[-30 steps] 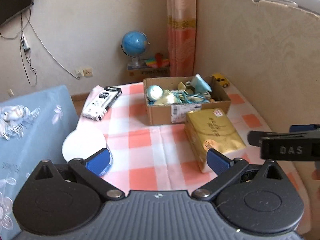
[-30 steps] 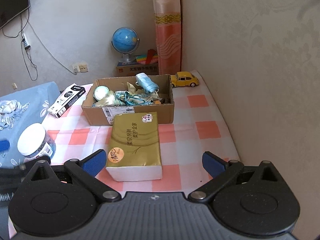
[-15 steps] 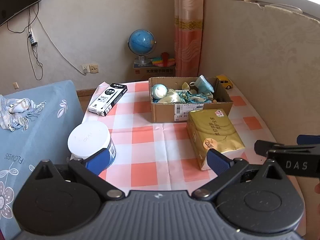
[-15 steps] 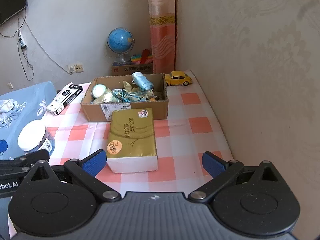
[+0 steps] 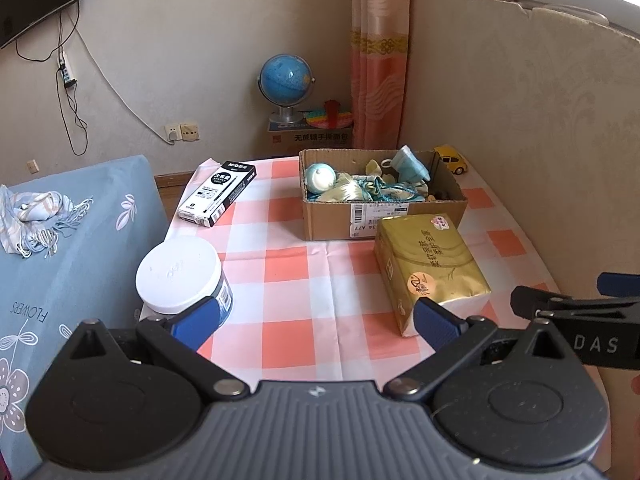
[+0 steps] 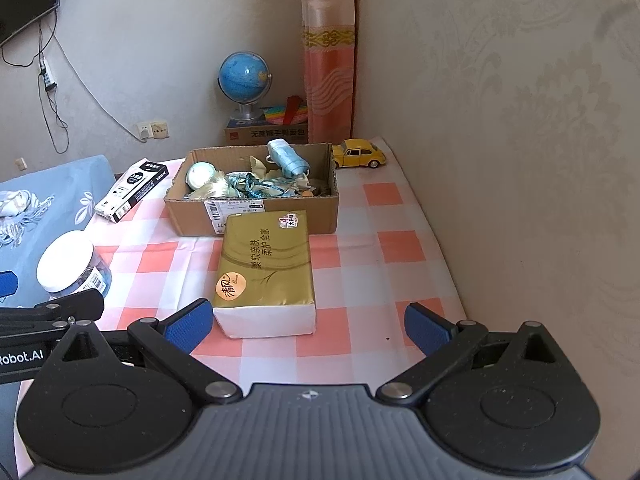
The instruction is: Organize soft objects
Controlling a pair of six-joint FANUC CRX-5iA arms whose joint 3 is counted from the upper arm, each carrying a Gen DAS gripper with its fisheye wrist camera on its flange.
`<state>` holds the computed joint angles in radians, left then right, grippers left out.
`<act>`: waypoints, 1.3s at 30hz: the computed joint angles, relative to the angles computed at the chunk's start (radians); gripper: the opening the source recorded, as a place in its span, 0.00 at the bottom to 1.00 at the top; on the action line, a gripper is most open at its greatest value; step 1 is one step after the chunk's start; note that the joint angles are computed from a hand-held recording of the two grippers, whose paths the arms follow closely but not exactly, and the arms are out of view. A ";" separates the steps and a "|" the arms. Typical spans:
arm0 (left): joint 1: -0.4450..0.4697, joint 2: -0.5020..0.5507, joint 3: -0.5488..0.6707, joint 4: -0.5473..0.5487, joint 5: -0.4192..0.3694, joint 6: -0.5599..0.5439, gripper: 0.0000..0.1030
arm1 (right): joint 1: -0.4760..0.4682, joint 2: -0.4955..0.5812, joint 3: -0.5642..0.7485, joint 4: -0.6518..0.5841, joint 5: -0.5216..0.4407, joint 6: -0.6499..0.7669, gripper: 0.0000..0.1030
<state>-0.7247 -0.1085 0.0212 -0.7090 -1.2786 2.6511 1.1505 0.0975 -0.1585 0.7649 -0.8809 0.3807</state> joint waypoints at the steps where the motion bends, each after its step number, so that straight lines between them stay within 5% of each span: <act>1: 0.000 0.000 0.000 -0.001 0.001 0.000 1.00 | 0.001 0.000 0.001 0.000 -0.003 0.001 1.00; 39: 0.015 -0.001 0.002 0.011 0.010 -0.015 1.00 | -0.007 0.001 0.001 0.009 0.002 0.007 1.00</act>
